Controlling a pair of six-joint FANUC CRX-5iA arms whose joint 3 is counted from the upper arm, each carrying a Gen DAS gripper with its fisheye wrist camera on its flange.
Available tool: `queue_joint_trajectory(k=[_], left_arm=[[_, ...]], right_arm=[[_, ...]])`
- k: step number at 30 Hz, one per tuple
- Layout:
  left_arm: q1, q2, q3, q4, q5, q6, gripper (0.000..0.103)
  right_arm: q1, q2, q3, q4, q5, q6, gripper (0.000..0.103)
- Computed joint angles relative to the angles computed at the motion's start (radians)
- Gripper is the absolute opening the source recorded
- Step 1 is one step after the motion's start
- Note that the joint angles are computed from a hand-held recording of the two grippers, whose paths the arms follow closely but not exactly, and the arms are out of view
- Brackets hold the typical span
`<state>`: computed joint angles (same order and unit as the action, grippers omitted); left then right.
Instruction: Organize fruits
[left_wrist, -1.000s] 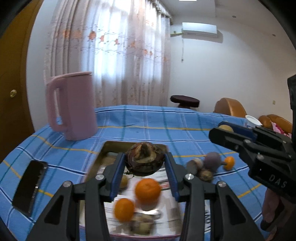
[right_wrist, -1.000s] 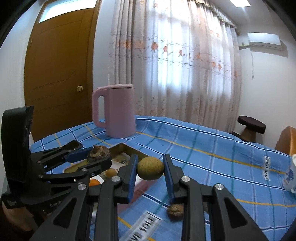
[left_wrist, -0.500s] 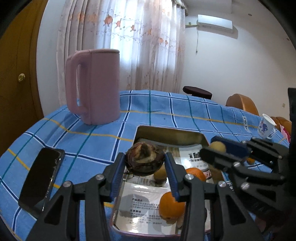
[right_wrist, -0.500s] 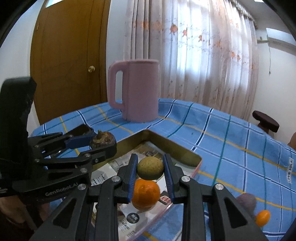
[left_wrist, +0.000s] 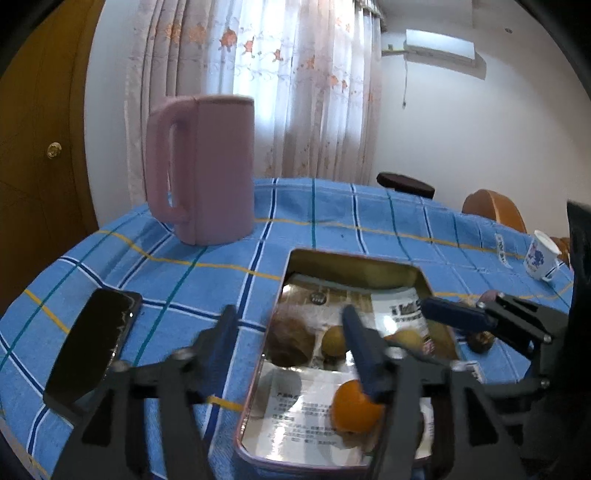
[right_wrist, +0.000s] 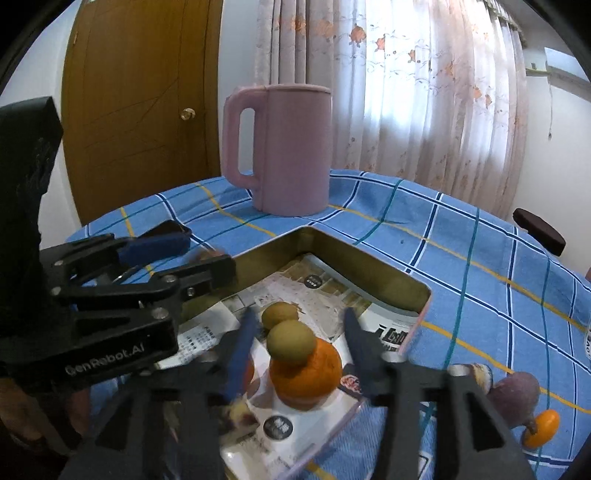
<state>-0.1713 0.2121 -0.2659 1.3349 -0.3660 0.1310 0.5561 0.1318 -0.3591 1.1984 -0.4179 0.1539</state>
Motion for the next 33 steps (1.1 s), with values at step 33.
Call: queue_joint_trajectory(k=[33], left_arm=[[-0.164,0.043,0.111,-0.36,-0.195,0.207,0.09]], right_arm=[[-0.112,-0.23,-0.153,-0.387,-0.297,0.107,0.053]])
